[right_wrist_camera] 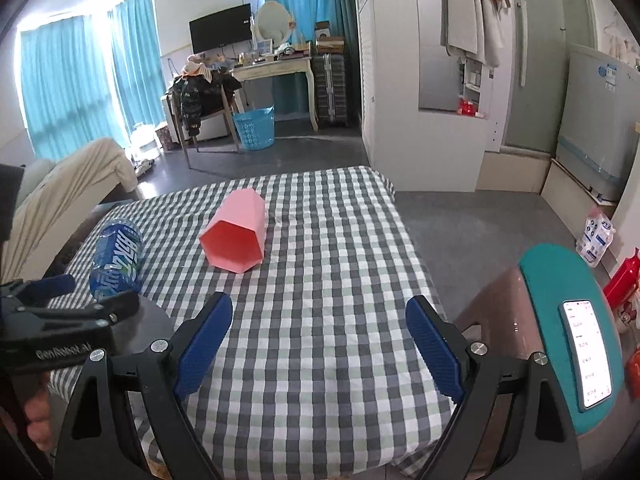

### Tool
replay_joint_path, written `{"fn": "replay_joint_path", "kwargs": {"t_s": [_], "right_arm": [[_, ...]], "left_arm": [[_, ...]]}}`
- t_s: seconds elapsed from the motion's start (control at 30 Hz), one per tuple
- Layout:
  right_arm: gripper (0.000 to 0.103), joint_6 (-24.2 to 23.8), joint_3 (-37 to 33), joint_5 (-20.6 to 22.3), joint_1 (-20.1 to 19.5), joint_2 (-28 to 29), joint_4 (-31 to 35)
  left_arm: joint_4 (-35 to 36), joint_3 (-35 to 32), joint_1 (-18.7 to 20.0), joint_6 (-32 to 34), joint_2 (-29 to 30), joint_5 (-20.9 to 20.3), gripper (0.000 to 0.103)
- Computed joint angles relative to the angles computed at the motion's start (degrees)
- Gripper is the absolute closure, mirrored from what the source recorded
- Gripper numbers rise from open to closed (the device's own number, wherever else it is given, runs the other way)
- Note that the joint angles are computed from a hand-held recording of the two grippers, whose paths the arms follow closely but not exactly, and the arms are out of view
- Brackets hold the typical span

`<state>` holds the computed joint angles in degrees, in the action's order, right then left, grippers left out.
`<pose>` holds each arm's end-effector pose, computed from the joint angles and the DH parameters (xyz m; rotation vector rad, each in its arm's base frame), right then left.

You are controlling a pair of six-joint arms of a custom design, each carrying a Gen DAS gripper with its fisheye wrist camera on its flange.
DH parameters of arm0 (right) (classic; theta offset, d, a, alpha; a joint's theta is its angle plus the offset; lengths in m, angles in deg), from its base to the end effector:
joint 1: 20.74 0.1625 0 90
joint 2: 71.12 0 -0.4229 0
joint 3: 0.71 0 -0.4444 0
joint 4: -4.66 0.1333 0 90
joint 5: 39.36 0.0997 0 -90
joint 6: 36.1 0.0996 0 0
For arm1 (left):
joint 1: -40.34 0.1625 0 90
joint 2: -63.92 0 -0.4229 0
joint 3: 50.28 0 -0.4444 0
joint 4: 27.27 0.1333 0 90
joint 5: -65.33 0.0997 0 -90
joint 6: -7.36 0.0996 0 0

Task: Flip cup upside down
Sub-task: 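Close the left gripper on the grey cup's rim, then lift the grey cup with the left gripper and rotate it upright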

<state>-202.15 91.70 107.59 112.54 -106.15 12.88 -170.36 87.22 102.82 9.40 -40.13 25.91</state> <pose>0.3910 -0.3426 -0.0597 0.3155 -2.2515 1.0151 0.0094 -0.4371 0.3017 0.4011 2.2508 -0.6221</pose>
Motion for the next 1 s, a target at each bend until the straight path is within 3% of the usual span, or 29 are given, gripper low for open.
{"fn": "replay_joint_path", "kwargs": {"t_s": [0.27,0.3,0.33,0.37,0.53,0.8,1.0], "right_arm": [[0.014,-0.35,-1.27,-2.82,-1.52,2.09,0.23],[0.014,-0.50,-1.16,-2.86,-1.48,2.15,-0.06],[0.014,-0.60,-1.29,-2.91,-1.43,2.21,-0.15],[0.014,-0.66,-1.31,-2.88,-1.32,2.24,-0.26],[0.014,-1.05,-0.82,-2.64,-0.87,1.78,-1.44],[0.014,-0.33,-0.36,-2.61,-0.87,1.72,-1.83],[0.014,0.04,-0.50,-2.49,-0.91,1.94,-1.58]], "left_arm": [[8.87,-2.35,2.22,-0.89,2.33,-3.43,0.002],[8.64,-2.33,2.62,-0.40,2.92,-4.21,0.005],[9.30,-2.46,3.00,-0.37,3.19,-5.04,0.022],[10.17,-2.81,3.44,-0.66,3.54,-5.99,0.026],[10.57,-3.13,4.18,-0.37,2.34,-9.06,0.027],[7.32,-3.48,1.68,2.13,-1.57,-5.91,0.028],[-1.08,-1.54,0.58,5.97,-2.59,-3.71,0.029]]}}
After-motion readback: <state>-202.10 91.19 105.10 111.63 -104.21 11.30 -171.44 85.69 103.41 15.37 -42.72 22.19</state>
